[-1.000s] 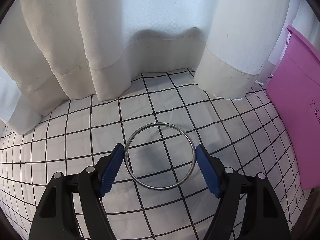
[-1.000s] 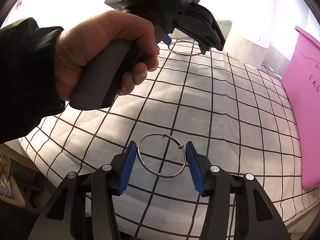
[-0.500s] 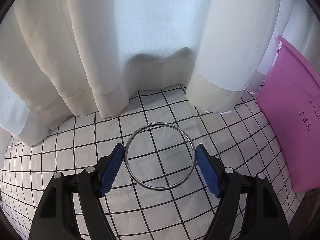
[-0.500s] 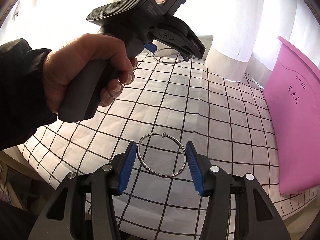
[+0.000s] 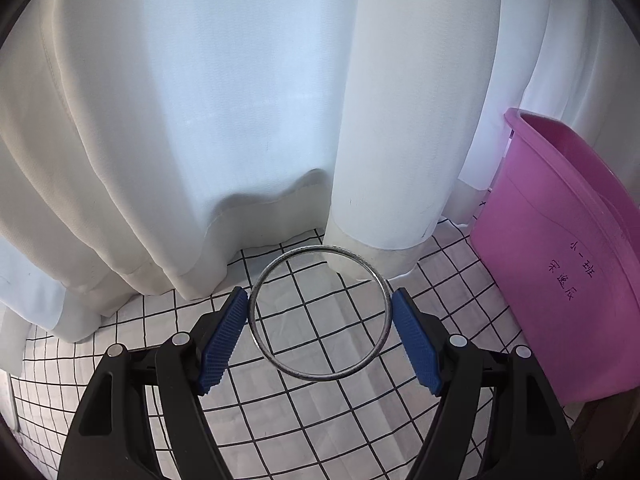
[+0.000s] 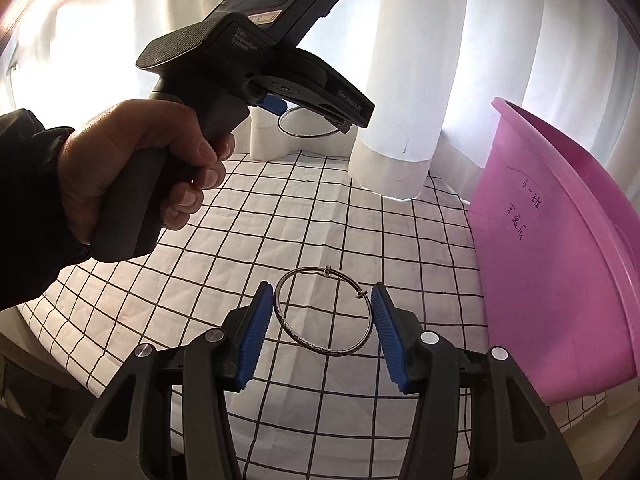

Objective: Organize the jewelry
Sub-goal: 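Carry both bangles over the pink tub and open both grippers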

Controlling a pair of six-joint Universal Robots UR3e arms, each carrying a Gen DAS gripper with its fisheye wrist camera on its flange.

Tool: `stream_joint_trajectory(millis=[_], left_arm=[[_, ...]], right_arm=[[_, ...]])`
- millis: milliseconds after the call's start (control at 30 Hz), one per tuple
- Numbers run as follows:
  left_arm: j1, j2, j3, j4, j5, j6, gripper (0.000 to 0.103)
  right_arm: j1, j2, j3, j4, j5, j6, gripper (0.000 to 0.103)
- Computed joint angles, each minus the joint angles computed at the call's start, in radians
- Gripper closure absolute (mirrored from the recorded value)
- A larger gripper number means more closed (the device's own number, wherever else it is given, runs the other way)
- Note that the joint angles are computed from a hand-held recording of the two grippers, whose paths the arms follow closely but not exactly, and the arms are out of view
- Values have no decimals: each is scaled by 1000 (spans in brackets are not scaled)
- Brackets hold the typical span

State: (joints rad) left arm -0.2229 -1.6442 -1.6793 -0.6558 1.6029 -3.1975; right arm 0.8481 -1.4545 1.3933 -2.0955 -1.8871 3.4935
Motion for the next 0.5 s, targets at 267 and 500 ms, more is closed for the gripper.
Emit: stream_joint_trajectory(millis=[267, 500], left_arm=[[-96, -51, 192, -76, 42, -15, 32], [-202, -135, 417, -160, 98, -30, 32]], right_arm=[[-53, -92, -22, 30, -44, -45, 54], [-97, -196, -28, 51, -91, -86, 54]])
